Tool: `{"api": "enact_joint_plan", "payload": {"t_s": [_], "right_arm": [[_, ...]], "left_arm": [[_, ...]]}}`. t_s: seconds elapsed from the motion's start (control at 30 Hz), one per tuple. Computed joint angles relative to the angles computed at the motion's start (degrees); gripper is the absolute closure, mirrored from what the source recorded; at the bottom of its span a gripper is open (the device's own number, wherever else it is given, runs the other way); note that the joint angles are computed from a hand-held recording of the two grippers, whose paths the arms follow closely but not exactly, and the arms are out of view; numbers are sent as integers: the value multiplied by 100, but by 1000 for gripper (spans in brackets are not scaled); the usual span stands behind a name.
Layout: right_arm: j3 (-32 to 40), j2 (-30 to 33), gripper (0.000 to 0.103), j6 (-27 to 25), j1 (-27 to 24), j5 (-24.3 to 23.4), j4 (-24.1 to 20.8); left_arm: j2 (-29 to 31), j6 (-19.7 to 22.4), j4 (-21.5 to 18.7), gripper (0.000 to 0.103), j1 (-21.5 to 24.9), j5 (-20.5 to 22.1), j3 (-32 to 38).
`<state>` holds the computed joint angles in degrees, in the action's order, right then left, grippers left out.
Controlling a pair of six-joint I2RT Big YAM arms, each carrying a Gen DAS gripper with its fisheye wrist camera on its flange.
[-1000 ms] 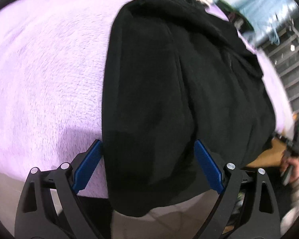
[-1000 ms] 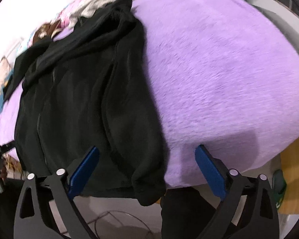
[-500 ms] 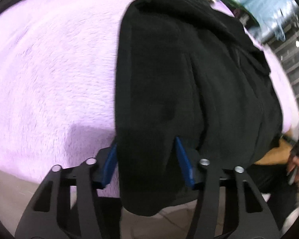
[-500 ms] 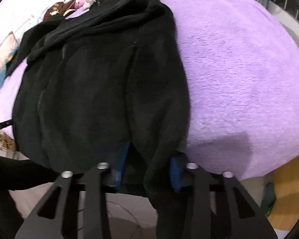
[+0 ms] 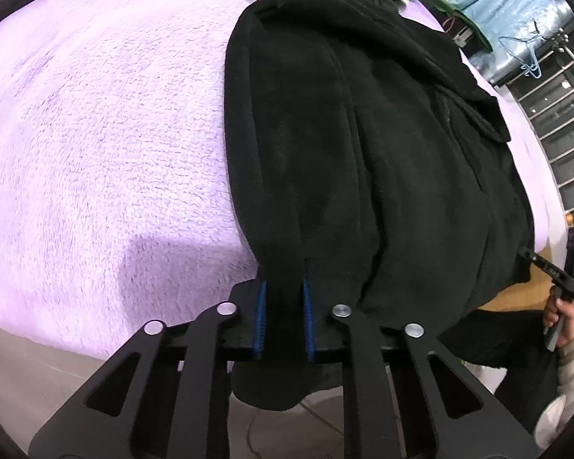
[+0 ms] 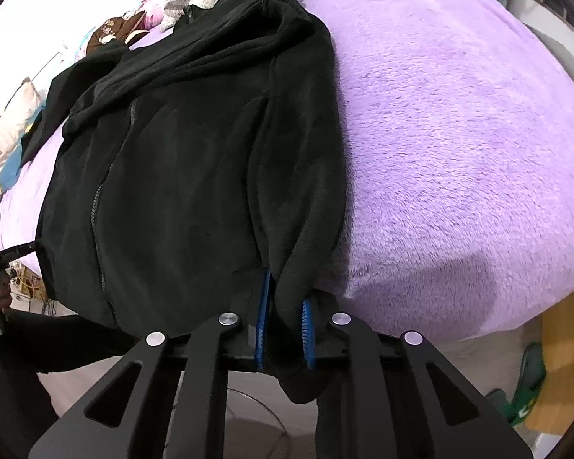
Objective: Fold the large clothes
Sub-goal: 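Lift the jacket side with both tools and fold it over the body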
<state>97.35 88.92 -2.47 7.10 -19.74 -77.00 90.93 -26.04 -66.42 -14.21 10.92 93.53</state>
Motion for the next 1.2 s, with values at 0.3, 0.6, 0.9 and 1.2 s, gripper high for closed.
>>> {"api": "enact_joint_plan", "payload": {"t_s": [0.3, 0.6, 0.9, 1.2], "right_arm": [[-119, -213, 92, -3, -148, -320, 104], [97, -169, 93, 281, -286, -1098, 148], [485, -74, 93, 629, -344, -1815, 368], [1640, 416, 95, 923, -391, -2135, 436]], "left_arm": [[-73, -1, -14, 94, -53, 8, 100], [-244, -855, 231, 94, 227, 961, -20], [-230, -1376, 589, 94, 319, 1640, 211], [142, -1705, 790, 94, 406, 1938, 1182]]}}
